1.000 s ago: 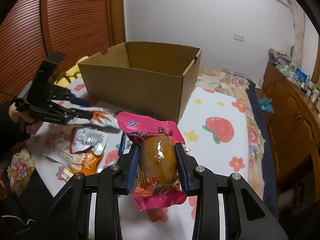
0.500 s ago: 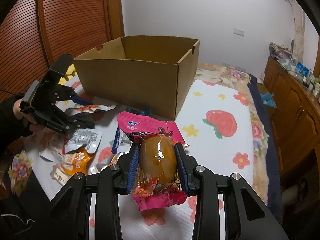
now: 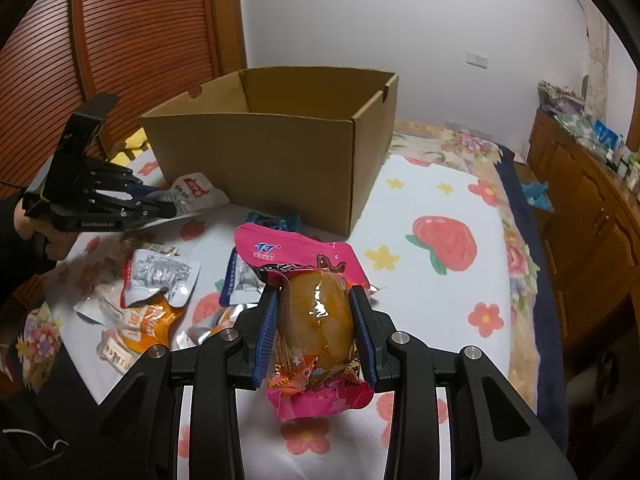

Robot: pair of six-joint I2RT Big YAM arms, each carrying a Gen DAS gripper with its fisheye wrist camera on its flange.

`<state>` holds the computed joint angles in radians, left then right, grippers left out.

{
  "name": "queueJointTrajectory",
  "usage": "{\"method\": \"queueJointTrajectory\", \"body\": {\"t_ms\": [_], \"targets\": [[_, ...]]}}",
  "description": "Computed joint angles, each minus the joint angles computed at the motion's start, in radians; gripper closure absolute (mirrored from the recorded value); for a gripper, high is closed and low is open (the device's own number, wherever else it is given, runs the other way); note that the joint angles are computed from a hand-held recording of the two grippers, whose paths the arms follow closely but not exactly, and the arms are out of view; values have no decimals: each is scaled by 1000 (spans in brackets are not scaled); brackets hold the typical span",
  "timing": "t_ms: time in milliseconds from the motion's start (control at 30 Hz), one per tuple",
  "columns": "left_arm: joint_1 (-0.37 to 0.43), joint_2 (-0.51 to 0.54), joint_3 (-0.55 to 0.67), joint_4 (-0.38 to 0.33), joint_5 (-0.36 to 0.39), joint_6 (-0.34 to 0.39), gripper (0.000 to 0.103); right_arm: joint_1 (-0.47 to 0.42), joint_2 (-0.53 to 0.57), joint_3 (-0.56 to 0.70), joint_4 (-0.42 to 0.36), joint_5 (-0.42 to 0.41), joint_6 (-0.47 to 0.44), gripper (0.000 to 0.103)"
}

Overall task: Organize snacks
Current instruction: 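Lift both held snacks and carry them over the cardboard box, then open the right tool to drop the bread while the left tool releases the chicken-feet packet into the box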

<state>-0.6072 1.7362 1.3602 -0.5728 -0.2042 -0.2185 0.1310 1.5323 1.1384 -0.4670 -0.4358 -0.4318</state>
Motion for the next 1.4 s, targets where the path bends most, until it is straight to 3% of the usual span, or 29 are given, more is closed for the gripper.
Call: {"method": "queueJointTrajectory", "body": {"t_ms": [367, 633, 1033, 1400], "targets": [[-31, -133, -50, 75, -30, -21, 85, 32, -47, 2, 4, -3, 0, 68], [-11, -171, 10, 88, -56, -6, 85, 66, -36, 86, 11, -25, 25, 68], [83, -76, 187, 55, -54, 14, 85, 133, 152, 382, -47, -36, 45, 68], [116, 51, 322, 17, -33, 24, 85, 155, 290, 516, -96, -16, 60, 68]]}}
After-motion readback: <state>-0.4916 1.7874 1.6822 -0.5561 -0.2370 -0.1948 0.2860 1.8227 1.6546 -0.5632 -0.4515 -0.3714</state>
